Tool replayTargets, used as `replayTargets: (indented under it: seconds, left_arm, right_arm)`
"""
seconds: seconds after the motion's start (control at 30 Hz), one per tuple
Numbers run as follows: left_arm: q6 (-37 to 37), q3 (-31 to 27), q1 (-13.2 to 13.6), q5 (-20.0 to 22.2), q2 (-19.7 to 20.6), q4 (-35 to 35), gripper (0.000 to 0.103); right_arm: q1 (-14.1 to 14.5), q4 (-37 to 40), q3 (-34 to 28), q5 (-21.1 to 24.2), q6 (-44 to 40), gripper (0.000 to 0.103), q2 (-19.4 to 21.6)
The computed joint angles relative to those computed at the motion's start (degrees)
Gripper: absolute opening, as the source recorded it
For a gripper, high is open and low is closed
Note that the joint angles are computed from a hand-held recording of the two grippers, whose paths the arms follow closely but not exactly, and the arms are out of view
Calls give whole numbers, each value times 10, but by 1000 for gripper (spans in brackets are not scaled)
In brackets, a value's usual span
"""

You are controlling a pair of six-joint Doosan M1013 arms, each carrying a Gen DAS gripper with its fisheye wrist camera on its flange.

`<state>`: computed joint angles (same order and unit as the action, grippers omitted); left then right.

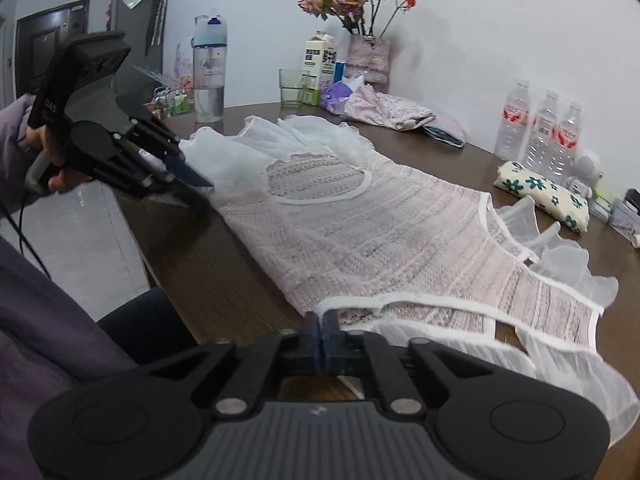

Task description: Fold clothes

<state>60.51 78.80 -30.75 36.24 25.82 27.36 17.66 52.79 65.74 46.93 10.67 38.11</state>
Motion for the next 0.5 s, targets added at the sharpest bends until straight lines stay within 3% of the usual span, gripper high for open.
replayTargets:
  seconds: [0.13, 0.23, 0.3, 0.33, 0.4, 0.43, 0.47, 0.5]
  left_arm:
    - [101, -36, 17, 18, 5, -63, 3]
    - [163, -98, 48, 36, 33, -105, 8]
    - [121, -115, 56, 51, 40, -68, 14]
    - [81, -115, 56, 59, 40, -32, 23]
    - [5, -117, 56, 81, 39, 34, 33]
    - [-22, -103, 59, 67, 30, 45, 45]
    - [-40, -68, 64, 23, 6, 25, 54]
    - [-47, -36, 69, -19, -14, -1, 54]
  right_arm:
    - [-4, 9, -39, 23, 2, 0, 14]
    - [5, -50, -135, 12, 93, 1, 63]
    - [13, -111, -203, 4, 169, 2, 99]
    - [19, -163, -209, -23, 200, 9, 100]
    - [22, -177, -169, -105, 188, 15, 79]
    - [17, -139, -145, -120, 155, 15, 64]
    - [8, -81, -127, -107, 115, 15, 54]
    - [4, -53, -123, -78, 97, 15, 53]
